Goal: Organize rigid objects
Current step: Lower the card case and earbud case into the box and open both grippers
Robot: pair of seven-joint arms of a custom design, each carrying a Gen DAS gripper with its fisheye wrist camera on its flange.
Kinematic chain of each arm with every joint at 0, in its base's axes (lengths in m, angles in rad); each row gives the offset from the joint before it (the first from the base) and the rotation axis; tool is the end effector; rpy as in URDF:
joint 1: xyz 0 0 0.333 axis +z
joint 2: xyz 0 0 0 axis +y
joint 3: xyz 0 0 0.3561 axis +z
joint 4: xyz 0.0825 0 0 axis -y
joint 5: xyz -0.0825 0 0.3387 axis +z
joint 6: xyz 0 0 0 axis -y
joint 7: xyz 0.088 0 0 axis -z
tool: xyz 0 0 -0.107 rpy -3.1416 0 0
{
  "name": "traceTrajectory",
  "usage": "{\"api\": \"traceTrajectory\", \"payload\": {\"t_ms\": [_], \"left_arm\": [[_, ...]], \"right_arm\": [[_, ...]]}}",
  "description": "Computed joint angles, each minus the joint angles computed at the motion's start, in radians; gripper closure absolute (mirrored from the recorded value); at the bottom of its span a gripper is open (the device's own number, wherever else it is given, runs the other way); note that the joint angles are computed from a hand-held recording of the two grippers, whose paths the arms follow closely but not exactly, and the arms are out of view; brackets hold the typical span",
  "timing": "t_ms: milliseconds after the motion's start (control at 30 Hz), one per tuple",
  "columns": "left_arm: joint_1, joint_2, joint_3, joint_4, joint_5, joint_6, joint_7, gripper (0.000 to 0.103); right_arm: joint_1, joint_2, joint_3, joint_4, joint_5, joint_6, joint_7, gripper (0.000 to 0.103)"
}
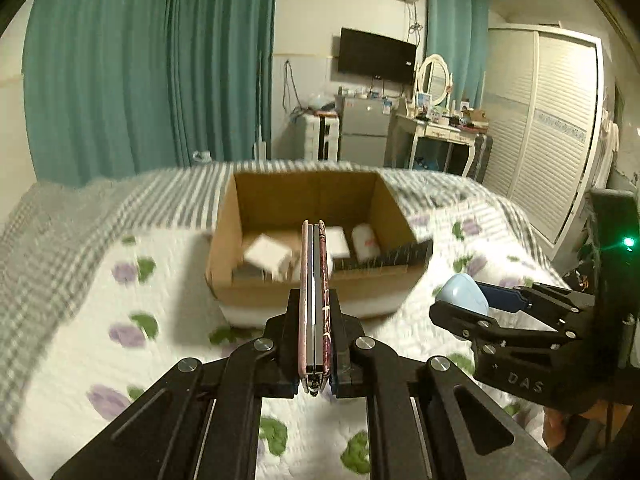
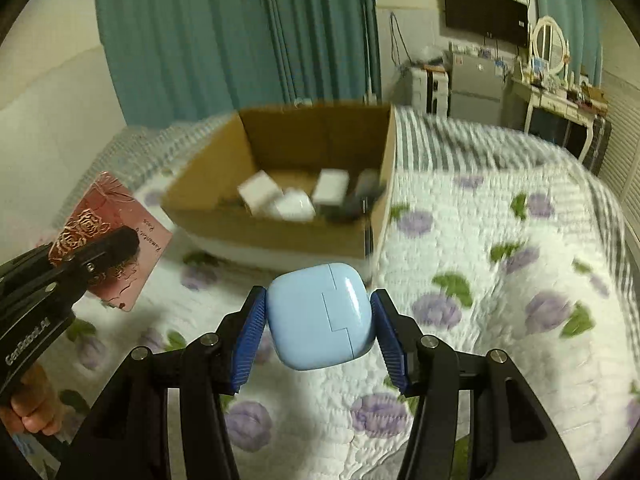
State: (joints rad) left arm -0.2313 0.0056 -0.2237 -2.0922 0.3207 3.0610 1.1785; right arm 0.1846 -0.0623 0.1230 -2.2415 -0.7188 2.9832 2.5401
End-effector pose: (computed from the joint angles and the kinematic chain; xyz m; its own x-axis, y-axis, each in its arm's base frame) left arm 0.4875 -0.2659 0.5974 -0.3825 -0.9228 0.0466 -0.5393 0.1820 -0.8222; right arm 0.4751 0.2008 0.5420 0.0587 -0.9916 -0.1152 -0.6697 0.0465 -0.7412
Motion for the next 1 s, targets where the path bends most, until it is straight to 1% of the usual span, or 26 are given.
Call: {"api": "traceTrajectory", "payload": {"t_ms": [67,167,267,367,433,533,633,700,733,767,800,833,867,900,933,1000], "left_arm": [[-0.003,0.029,0.001,0.091,0.024,-0.066,-0.002,0.093],[-0.006,0.092,0.002,0.215,0.041,-0.122,0.016,0.093],[-0.02,0.194,0.016,0.37,0.074,-0.191,0.022,0.093],[-0.017,0.293,0.007,0.495,0.033,-0.255,0.068,0.093],[-0.015,0.373,-0.008,0.59,-0.004,-0.317,0.118,0.093],[-0.025,0.48,-0.016,0.701,-0.039,-0.372,0.179,0.093],[-0.031,0.54,-0.018,0.751,-0.066,-0.404,0.224,0.093],[-0.047,0.56,0.001,0.768,-0.057,-0.418,0.23,0.091],[-0.059,0.569,0.015,0.779,-0.046,-0.417,0.225,0.09],[-0.066,0.57,0.025,0.777,-0.037,-0.4,0.217,0.089],[-0.064,0.568,0.021,0.777,-0.041,-0.392,0.221,0.087],[-0.058,0.563,0.013,0.774,-0.05,-0.387,0.226,0.079],[-0.06,0.554,0.017,0.767,-0.051,-0.385,0.219,0.067],[-0.063,0.541,0.025,0.754,-0.047,-0.379,0.205,0.061],[-0.053,0.516,0.019,0.722,-0.054,-0.362,0.203,0.058],[-0.053,0.485,0.032,0.687,-0.045,-0.339,0.179,0.058]], "right_arm": [[0.0,-0.011,-0.002,0.028,0.01,-0.002,-0.031,0.05],[-0.004,-0.002,-0.002,0.095,0.025,-0.017,-0.095,0.05],[0.007,0.038,-0.021,0.182,0.102,-0.023,-0.196,0.05],[0.026,0.102,-0.049,0.284,0.128,-0.04,-0.25,0.05],[0.045,0.146,-0.072,0.342,0.15,-0.05,-0.285,0.05],[0.06,0.234,-0.099,0.439,0.205,-0.062,-0.369,0.05],[0.05,0.307,-0.1,0.5,0.31,-0.066,-0.467,0.05],[0.042,0.338,-0.101,0.507,0.373,-0.049,-0.511,0.05],[0.044,0.346,-0.106,0.506,0.397,-0.042,-0.525,0.05],[0.037,0.361,-0.101,0.512,0.434,-0.043,-0.55,0.05],[0.027,0.374,-0.089,0.52,0.475,-0.055,-0.583,0.05],[0.029,0.379,-0.092,0.522,0.497,-0.063,-0.605,0.05],[0.049,0.382,-0.117,0.521,0.493,-0.068,-0.603,0.05],[0.068,0.382,-0.141,0.52,0.492,-0.071,-0.6,0.05],[0.082,0.378,-0.158,0.514,0.498,-0.069,-0.602,0.05],[0.117,0.361,-0.196,0.493,0.506,-0.057,-0.598,0.05]]}}
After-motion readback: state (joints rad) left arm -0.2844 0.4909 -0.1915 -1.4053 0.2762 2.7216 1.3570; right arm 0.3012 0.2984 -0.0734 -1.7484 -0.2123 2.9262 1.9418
